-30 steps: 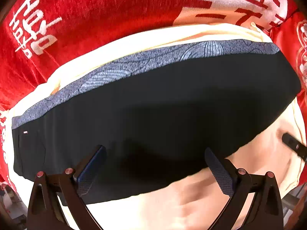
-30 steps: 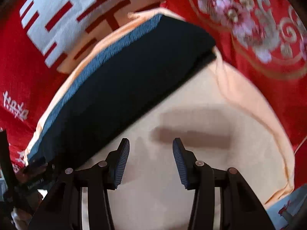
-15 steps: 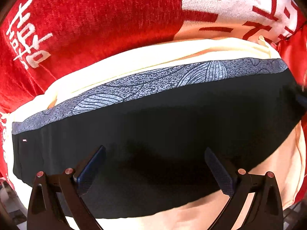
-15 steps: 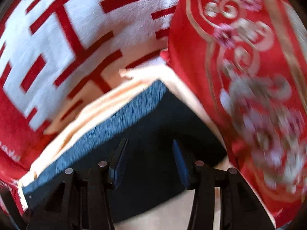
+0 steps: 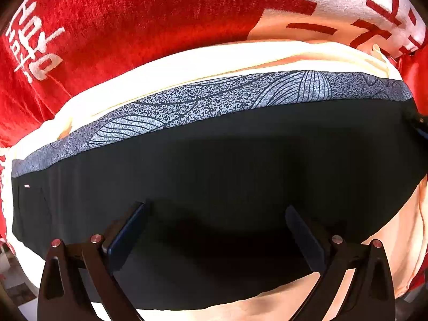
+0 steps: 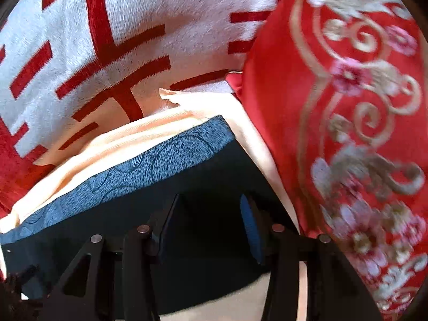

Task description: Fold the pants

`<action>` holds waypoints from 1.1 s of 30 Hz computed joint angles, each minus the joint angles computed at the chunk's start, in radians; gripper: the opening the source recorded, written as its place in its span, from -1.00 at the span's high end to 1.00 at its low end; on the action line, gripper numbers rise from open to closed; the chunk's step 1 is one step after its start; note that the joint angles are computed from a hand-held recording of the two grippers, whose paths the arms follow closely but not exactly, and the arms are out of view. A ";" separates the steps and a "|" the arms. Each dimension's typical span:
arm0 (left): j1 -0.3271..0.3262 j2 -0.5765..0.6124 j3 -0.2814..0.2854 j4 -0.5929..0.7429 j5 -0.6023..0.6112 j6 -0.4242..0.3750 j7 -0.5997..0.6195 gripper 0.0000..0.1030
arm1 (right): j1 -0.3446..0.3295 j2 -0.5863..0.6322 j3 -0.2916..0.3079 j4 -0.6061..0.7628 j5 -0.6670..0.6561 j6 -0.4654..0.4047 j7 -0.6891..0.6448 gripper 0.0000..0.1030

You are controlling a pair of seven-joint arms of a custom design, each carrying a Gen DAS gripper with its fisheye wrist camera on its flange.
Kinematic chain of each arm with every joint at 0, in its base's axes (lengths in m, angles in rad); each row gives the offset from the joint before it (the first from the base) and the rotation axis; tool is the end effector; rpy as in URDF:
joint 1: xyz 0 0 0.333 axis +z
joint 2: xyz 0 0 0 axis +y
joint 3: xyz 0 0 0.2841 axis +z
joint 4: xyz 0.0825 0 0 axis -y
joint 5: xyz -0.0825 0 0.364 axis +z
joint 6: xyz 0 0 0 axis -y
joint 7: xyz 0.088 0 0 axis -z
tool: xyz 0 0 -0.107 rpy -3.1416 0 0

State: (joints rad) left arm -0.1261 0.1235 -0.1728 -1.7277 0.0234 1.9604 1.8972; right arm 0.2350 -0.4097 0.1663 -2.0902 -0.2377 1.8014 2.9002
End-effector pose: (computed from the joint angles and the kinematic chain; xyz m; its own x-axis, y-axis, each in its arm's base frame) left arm 0.5639 -0.1679 0.4876 -0.5876 -0.8083 -0.0368 -0.8022 0.5879 -0.1046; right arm 0.4043 0.1609 0.5739 -0.7776 -0.6279 -0.0312 -0.5888 0.7448 -0.3141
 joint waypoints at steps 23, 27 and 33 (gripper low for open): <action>-0.015 -0.017 -0.006 0.000 0.030 0.007 -0.025 -1.00 | 0.073 -0.313 0.058 -0.335 0.229 0.328 0.272 -0.07; -0.019 -0.018 -0.007 0.000 0.033 0.009 -0.031 -1.00 | 0.073 -0.406 0.073 -0.451 0.254 0.480 0.326 -0.07; -0.020 -0.038 -0.009 -0.011 0.013 0.027 -0.033 -1.00 | 0.047 -0.554 0.140 -0.610 0.264 0.620 0.496 -0.11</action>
State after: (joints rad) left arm -0.1458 0.0850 -0.1816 -1.7392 0.0367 1.9871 1.8646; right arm 0.2816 -0.9635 0.3061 -2.7007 0.0264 2.4211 3.3964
